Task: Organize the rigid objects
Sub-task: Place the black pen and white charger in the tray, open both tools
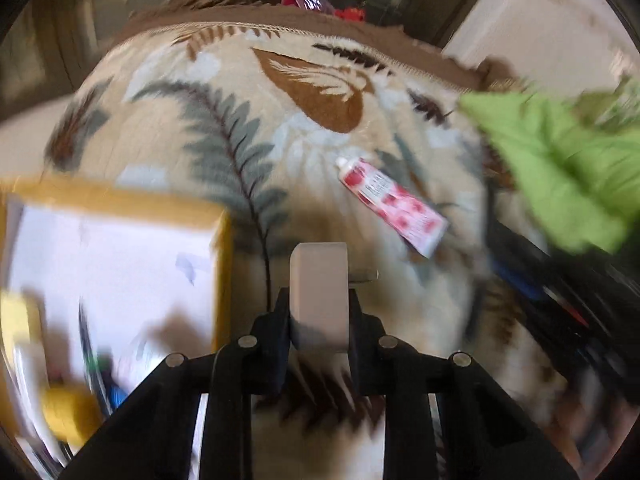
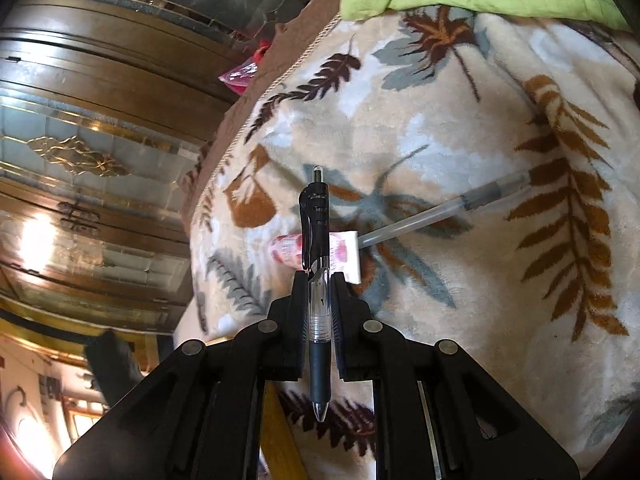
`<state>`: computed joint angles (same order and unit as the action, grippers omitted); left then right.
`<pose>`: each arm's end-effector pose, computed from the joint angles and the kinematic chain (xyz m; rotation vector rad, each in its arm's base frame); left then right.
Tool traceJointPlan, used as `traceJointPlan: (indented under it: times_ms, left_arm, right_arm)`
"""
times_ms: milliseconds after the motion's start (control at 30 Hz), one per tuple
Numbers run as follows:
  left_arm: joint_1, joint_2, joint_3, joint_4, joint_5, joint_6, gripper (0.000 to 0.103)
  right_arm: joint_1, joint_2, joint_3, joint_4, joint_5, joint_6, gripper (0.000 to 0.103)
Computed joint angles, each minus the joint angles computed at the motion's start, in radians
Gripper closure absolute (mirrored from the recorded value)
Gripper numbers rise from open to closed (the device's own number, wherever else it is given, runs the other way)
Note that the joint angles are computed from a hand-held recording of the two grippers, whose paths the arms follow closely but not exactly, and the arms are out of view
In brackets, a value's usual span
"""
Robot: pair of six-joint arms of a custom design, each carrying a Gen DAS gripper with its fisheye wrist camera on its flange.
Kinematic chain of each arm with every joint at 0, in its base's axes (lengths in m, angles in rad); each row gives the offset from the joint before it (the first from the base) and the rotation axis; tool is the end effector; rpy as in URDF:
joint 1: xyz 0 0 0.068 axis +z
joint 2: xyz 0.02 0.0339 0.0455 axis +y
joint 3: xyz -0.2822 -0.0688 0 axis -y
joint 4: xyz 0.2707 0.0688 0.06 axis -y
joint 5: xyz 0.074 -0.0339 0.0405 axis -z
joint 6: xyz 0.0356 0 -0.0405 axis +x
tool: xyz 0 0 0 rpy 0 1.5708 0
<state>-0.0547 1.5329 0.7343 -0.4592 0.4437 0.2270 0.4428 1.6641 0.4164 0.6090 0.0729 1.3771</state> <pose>0.2726 -0.0302 0.1424 0.4808 2.6967 -0.5780 0.2514 0.1164 0.0915 1.1053 2.0949 0.8874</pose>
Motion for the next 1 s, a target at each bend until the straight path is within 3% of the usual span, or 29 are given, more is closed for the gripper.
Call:
traceJointPlan:
  times_ms: [100, 167, 267, 367, 567, 1000]
  left_arm:
    - [0.233, -0.117, -0.02, -0.172, 0.141, 0.146, 0.08]
    - [0.426, -0.138, 0.007, -0.297, 0.208, 0.283, 0.08]
    - [0.689, -0.089, 0.074, -0.411, 0.254, 0.48, 0.08]
    - [0.859, 0.028, 0.154, -0.448, 0.26, 0.575, 0.08]
    - [0.936, 0.211, 0.251, -0.409, 0.243, 0.572, 0.08]
    - [0.901, 0.316, 0.259, -0.323, 0.179, 0.53, 0.079]
  right_arm:
    - [0.012, 0.021, -0.013, 0.169, -0.069, -0.056, 0.092]
    - [0.048, 0.034, 0.033, 0.202, -0.118, -0.118, 0.092]
    - [0.144, 0.053, 0.166, 0.118, -0.16, -0.223, 0.092]
    - [0.248, 0.135, 0.373, -0.1, -0.181, -0.324, 0.093]
    - [0.367, 0.363, 0.761, -0.556, -0.158, -0.442, 0.093]
    - [0.372, 0.493, 0.923, -0.743, -0.129, -0.451, 0.093]
